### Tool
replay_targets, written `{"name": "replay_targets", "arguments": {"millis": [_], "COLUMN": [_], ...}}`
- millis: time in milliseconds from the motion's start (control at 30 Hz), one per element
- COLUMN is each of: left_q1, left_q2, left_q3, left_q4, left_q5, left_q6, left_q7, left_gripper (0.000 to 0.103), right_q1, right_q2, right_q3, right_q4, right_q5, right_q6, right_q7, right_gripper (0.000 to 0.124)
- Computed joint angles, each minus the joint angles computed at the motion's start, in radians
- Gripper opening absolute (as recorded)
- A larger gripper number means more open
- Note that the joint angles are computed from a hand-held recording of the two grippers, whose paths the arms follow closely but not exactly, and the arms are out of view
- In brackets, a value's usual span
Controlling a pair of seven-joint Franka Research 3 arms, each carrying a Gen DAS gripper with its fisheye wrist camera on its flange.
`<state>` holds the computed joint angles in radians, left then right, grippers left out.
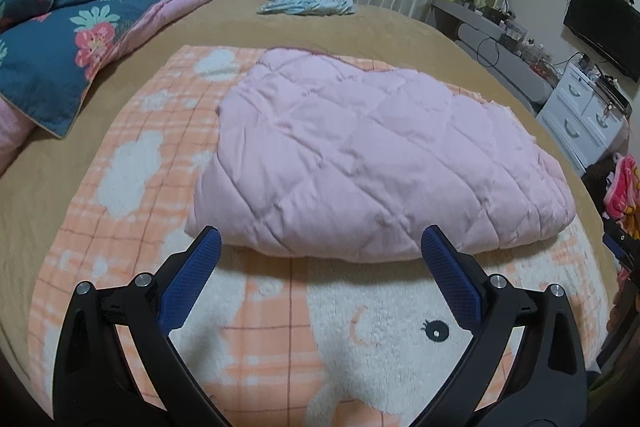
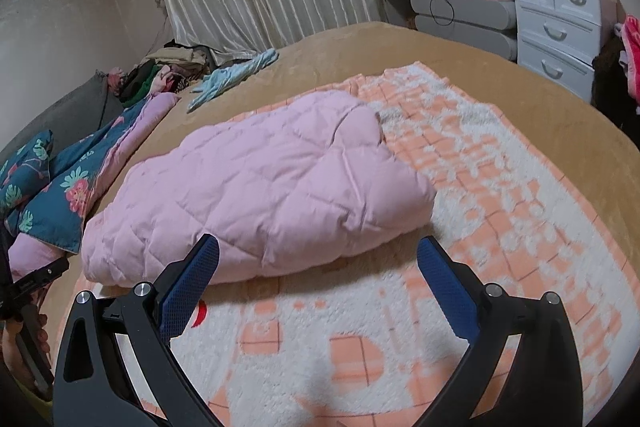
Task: Fold large clothes
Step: 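Release the jacket edge and press the bundle flat with both grippers, then grasp the jacket bundle's edge with both grippers and lift it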
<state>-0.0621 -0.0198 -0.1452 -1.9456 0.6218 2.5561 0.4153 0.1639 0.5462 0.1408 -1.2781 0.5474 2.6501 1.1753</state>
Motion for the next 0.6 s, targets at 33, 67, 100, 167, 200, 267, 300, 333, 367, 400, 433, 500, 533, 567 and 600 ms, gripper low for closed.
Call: {"name": "replay_targets", "arguments": {"millis": [33,67,100,167,200,267,300,333,367,400,433,500,533,567,600], "left_q1": [0.0,0.0,-0.001,0.001,0.003,0.011,0.014,0.018,0.022,0.027,0.033,0.041,0.046,0.055,0.059], "left_q2": [0.0,0.002,0.004,0.01,0.012,0.022,0.028,0.035,0.041,0.047,0.054,0.071,0.082,0.099,0.109], "left_q3": [0.0,0.0,0.0,0.003,0.007,0.015,0.018,0.02,0.023,0.026,0.029,0.032,0.033,0.032,0.031], "left_q4": [-0.004,-0.008,-0.011,-0.019,-0.027,-0.042,-0.046,-0.047,-0.05,-0.054,-0.058,-0.056,-0.052,-0.045,-0.038], "left_q5": [-0.002,-0.011,-0.017,-0.046,-0.078,-0.175,-0.208,-0.233,-0.262,-0.295,-0.331,-0.377,-0.408,-0.463,-0.488], "left_q6": [0.001,0.003,0.006,0.018,0.037,0.08,0.092,0.102,0.117,0.136,0.159,0.196,0.209,0.227,0.23], "left_q7": [-0.002,-0.002,-0.002,-0.001,0.01,0.037,0.046,0.049,0.052,0.055,0.062,0.068,0.079,0.102,0.108], "left_gripper": [0.094,0.094,0.094,0.094,0.094,0.094,0.094,0.094,0.094,0.094,0.094,0.094,0.094,0.094,0.094], "right_q1": [0.001,0.003,0.005,0.014,0.019,0.046,0.058,0.071,0.076,0.076,0.075,0.078,0.081,0.081,0.083], "right_q2": [-0.003,-0.004,-0.001,0.004,0.01,0.021,0.026,0.034,0.043,0.055,0.064,0.081,0.094,0.109,0.127], "right_q3": [0.0,0.0,-0.002,-0.011,-0.017,-0.048,-0.062,-0.078,-0.082,-0.082,-0.08,-0.083,-0.086,-0.086,-0.088], "right_q4": [-0.009,-0.015,-0.012,-0.013,-0.009,0.003,0.006,0.016,0.029,0.046,0.06,0.084,0.104,0.127,0.153], "right_q5": [0.001,0.001,-0.002,-0.014,-0.023,-0.072,-0.1,-0.132,-0.151,-0.164,-0.174,-0.198,-0.21,-0.219,-0.228], "right_q6": [0.001,0.0,-0.005,-0.011,-0.015,-0.011,-0.005,-0.005,-0.009,-0.015,-0.021,-0.031,-0.041,-0.055,-0.07], "right_q7": [0.002,0.006,0.011,0.035,0.049,0.097,0.118,0.145,0.165,0.177,0.185,0.205,0.218,0.227,0.241], "right_gripper": [0.099,0.099,0.099,0.099,0.099,0.099,0.099,0.099,0.099,0.099,0.099,0.099,0.099,0.099,0.099]}}
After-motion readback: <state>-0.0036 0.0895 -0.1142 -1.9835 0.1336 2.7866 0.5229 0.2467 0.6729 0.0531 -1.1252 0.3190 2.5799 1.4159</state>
